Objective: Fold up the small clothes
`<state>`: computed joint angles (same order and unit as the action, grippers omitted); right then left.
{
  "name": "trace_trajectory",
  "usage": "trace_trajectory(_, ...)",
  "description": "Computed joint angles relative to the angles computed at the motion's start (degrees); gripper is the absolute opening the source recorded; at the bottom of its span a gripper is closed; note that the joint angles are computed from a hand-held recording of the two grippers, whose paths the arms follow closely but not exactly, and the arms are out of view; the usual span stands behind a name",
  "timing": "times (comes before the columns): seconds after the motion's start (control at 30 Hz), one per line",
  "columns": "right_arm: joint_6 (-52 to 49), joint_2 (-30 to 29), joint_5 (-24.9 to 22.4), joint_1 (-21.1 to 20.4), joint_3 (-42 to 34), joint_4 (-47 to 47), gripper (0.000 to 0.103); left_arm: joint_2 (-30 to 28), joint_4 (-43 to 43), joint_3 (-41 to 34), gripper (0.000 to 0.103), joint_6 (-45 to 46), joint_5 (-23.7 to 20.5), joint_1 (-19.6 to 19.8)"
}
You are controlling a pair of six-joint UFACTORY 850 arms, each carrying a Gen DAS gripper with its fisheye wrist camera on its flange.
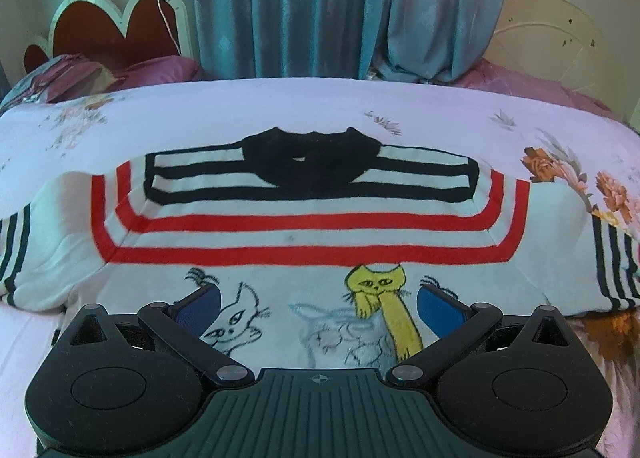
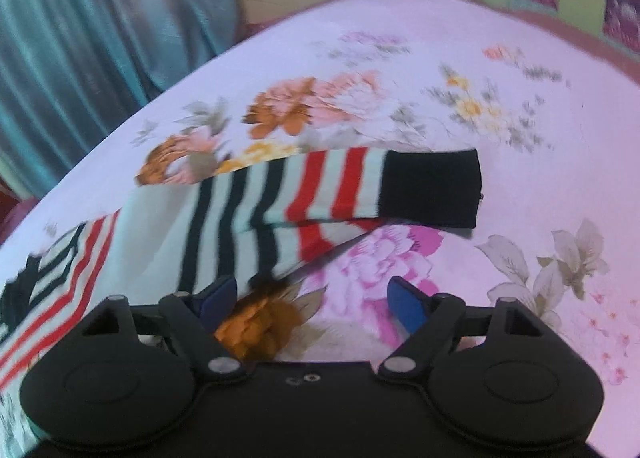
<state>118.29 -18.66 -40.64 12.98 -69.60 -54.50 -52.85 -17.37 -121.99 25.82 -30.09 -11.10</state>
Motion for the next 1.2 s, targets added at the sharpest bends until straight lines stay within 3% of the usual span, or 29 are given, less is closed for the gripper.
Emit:
trace_trajectory(0.17, 7.5, 1.03, 6.56, -3.88, 3.15, -2.3, 0.078, -1.65, 4.81, -2.29, 0.103, -4.9, -0.49, -0.67)
trace_trajectory(0.27, 12.76, 1.13, 7.55, -5.39, 4.03, -5.38, 0.076, -2.11, 6.27, -2.69, 0.103, -6.02, -0.18, -0.63)
trace_trajectory(0.33, 13.55, 0.52, 7.1, -6.16, 3.71, -5.99, 0.066, -2.62, 6.49, -3.33, 0.103, -6.43, -0.43, -0.55)
trace_trajectory(0.4, 12.58, -0.27, 5.79, -6.43, 2.91, -6.05, 0.041, -3.34, 6.52, -4.35, 0.103, -7.01, -1.12, -0.46)
trace_trajectory(0.47, 12.46, -0.53, 4.98, -6.63, 2.78, -7.08, 0.027, -3.61, 5.52, -4.59, 0.103, -6.51, -1.04, -0.34)
trace_trajectory(0.57, 14.23, -0.03, 5.53, -6.66, 3.48, -10.49, 0.017, -3.58, 4.06, -4.33, 0.103, -4.55, -0.65, -0.23)
trace_trajectory(0.77, 7.4, -2.18, -0.26, -2.78, -2.23, -18.22, 0.016, -4.16, 1.79, -6.35, 0.103, -1.96, -1.71, 0.57)
trace_trajectory(0.93, -3.01, -8.19, 2.61, 1.21, -13.02, -21.63, 0.016, -4.66, 1.28, -8.51, 0.103, -3.49, -1.79, 2.37)
trace_trajectory(1.07, -13.87, -15.47, 7.97, 4.03, -23.42, -16.79, 0.016, -6.5, -0.23, -12.3, 0.103, -2.82, -3.7, 4.27)
trace_trajectory(1.2, -32.13, -25.34, 10.42, 6.51, -36.46, -2.15, 0.02, -10.6, -2.18, -19.43, 0.103, -2.32, -8.78, 6.17)
